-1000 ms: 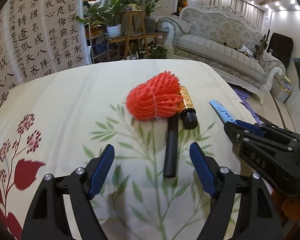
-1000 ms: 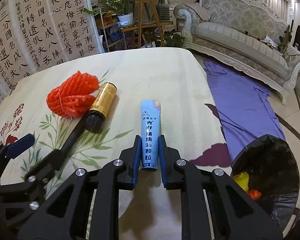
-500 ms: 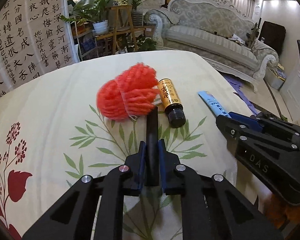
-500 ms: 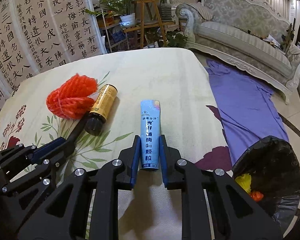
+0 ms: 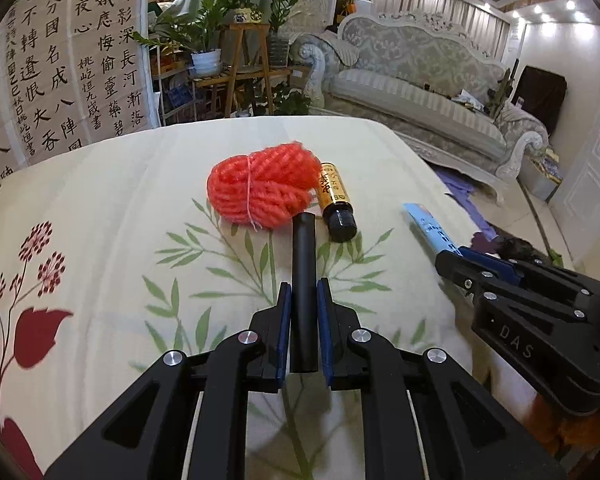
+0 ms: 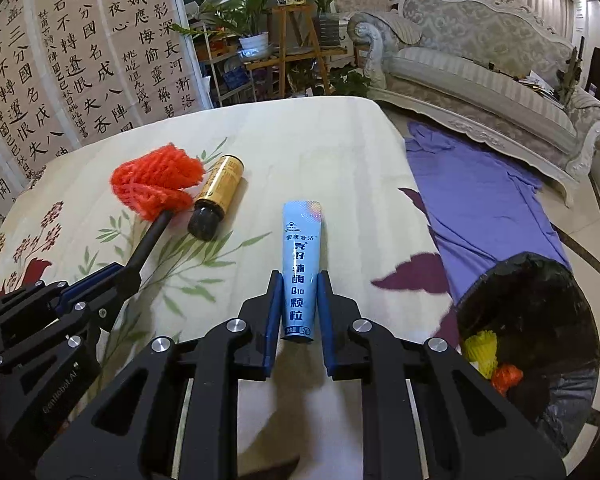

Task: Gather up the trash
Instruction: 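Carry the blue packet and black tube over the bin and open both tools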

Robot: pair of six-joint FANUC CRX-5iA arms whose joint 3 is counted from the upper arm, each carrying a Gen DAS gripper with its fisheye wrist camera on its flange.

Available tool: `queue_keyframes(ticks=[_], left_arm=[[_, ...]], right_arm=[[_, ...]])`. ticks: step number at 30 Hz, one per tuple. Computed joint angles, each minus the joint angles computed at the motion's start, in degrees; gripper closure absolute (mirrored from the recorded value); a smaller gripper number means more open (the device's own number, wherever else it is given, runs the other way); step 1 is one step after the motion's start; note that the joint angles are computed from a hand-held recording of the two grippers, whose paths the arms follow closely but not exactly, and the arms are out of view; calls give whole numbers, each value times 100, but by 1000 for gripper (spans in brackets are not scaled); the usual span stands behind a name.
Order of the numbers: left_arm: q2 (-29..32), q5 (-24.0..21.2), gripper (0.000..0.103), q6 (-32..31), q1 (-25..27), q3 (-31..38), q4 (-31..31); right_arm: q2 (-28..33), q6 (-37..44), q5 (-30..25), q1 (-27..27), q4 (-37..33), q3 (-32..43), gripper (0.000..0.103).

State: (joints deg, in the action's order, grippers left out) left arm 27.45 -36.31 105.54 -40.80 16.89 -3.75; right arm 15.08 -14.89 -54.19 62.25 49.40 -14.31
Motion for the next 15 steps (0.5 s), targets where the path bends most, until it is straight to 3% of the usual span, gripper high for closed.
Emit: queue_keyframes(ticks=[7, 15], left_arm=[[-412, 354, 89, 87, -101, -484, 55], [-470, 636, 89, -107, -421, -481, 63]], right_arm=[[-398, -683, -525, 441, 279, -410, 86], [-829, -1355, -1494, 970, 199, -826, 86]])
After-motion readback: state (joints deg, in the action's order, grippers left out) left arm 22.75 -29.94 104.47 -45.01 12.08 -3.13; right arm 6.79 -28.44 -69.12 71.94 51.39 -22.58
